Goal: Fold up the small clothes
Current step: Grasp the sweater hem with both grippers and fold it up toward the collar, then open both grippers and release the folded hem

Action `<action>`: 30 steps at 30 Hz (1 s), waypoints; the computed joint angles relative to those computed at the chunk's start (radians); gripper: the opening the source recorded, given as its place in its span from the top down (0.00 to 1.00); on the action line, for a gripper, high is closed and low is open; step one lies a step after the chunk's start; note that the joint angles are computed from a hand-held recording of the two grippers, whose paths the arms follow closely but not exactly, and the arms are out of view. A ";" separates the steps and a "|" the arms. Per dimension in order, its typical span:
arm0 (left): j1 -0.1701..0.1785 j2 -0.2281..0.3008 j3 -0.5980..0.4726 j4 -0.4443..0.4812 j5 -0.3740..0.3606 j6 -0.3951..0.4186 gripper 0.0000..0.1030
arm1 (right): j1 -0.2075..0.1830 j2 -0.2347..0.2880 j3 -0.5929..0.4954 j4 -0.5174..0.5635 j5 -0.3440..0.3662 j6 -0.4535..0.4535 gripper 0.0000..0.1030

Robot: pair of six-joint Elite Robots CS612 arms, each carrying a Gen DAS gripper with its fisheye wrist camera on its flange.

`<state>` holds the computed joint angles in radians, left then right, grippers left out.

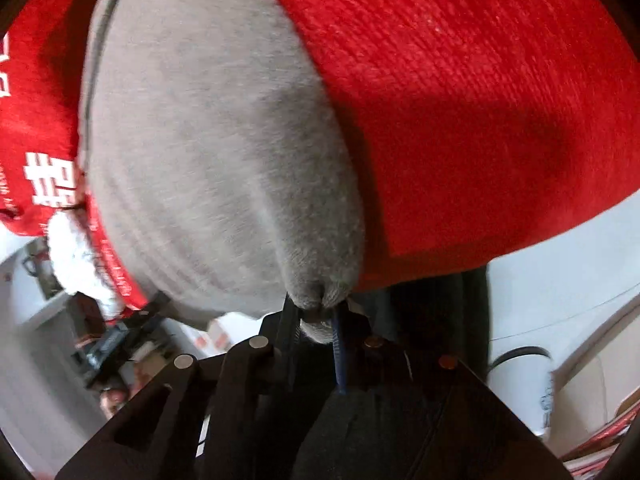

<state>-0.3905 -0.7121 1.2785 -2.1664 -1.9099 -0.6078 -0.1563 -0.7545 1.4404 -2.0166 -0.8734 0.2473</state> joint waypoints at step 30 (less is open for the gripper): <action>0.066 0.259 -0.621 0.196 0.054 0.155 0.82 | -0.003 0.264 -0.526 -0.146 0.148 0.270 0.80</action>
<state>-0.3241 -0.4532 0.6575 -1.9704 -1.8561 -0.4524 -0.1590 -0.4905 0.9147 -2.1621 -0.7251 0.5170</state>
